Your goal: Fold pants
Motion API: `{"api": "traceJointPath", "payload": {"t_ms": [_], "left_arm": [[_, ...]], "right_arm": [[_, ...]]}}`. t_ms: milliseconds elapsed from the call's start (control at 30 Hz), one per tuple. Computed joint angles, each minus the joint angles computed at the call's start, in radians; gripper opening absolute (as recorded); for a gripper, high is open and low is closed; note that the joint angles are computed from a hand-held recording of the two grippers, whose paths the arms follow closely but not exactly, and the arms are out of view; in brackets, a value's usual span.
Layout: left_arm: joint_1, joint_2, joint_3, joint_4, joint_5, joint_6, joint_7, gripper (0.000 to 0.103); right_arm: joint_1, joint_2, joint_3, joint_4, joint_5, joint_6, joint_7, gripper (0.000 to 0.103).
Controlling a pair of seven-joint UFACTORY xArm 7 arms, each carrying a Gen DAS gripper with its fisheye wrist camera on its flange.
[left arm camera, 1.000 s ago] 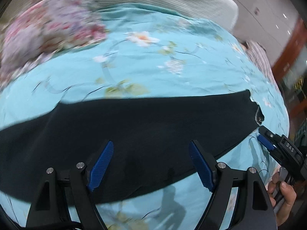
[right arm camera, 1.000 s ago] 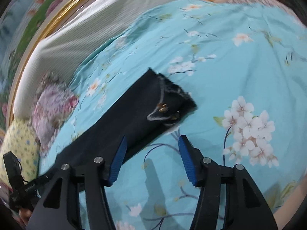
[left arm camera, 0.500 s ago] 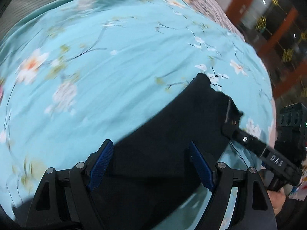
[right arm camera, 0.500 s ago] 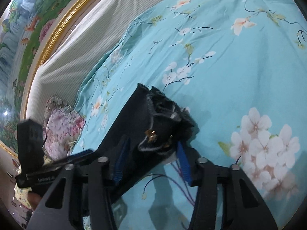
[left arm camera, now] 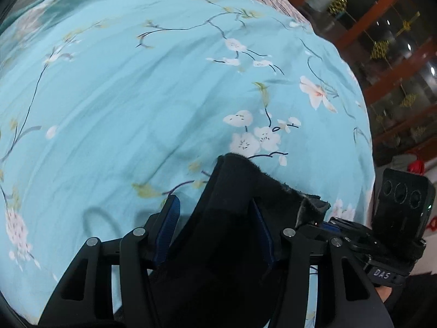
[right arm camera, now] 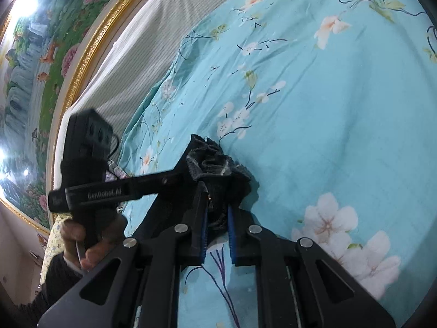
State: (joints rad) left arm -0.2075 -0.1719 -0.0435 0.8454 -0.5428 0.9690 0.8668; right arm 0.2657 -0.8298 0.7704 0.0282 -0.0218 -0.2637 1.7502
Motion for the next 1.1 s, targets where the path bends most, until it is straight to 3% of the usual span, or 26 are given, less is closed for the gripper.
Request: {"api": "traceJointPath", "payload": {"t_ms": [33, 100, 267, 433, 533, 667, 767, 933, 1100], "left_arm": [[-0.003, -0.004, -0.001, -0.003, -0.005, -0.001, 0.014, 0.044], [-0.009, -0.018, 0.003, -0.013, -0.026, 0.006, 0.046, 0.025], [-0.018, -0.064, 0.016, -0.054, -0.068, -0.022, 0.079, 0.012], [0.011, -0.112, 0.074, -0.054, -0.156, 0.069, 0.109, 0.011], [0.032, -0.167, 0.108, -0.065, -0.198, 0.115, 0.133, 0.010], [0.072, -0.239, 0.170, -0.071, -0.230, 0.195, 0.157, 0.010], [0.115, -0.288, 0.218, -0.074, -0.243, 0.259, 0.158, 0.010], [0.188, -0.358, 0.287, -0.085, -0.229, 0.333, 0.166, 0.010], [0.252, -0.388, 0.350, -0.106, -0.216, 0.377, 0.179, 0.010]], "right_arm": [[-0.006, 0.004, 0.006, -0.003, 0.002, -0.018, 0.004, 0.013], [-0.018, 0.017, 0.012, 0.000, 0.000, -0.036, -0.005, 0.013], [-0.007, 0.003, 0.008, 0.012, -0.002, -0.001, -0.028, 0.014], [0.003, -0.036, -0.003, 0.042, -0.025, 0.039, -0.059, 0.015], [-0.002, -0.057, -0.006, 0.057, -0.039, 0.014, -0.086, 0.015], [-0.017, -0.023, -0.025, 0.086, -0.045, -0.110, -0.157, 0.015], [-0.046, 0.061, -0.016, 0.122, -0.035, -0.253, -0.217, 0.015], [-0.075, 0.230, 0.017, 0.221, -0.027, -0.388, -0.322, 0.015], [-0.040, 0.338, 0.015, 0.295, -0.024, -0.384, -0.411, 0.015]]}}
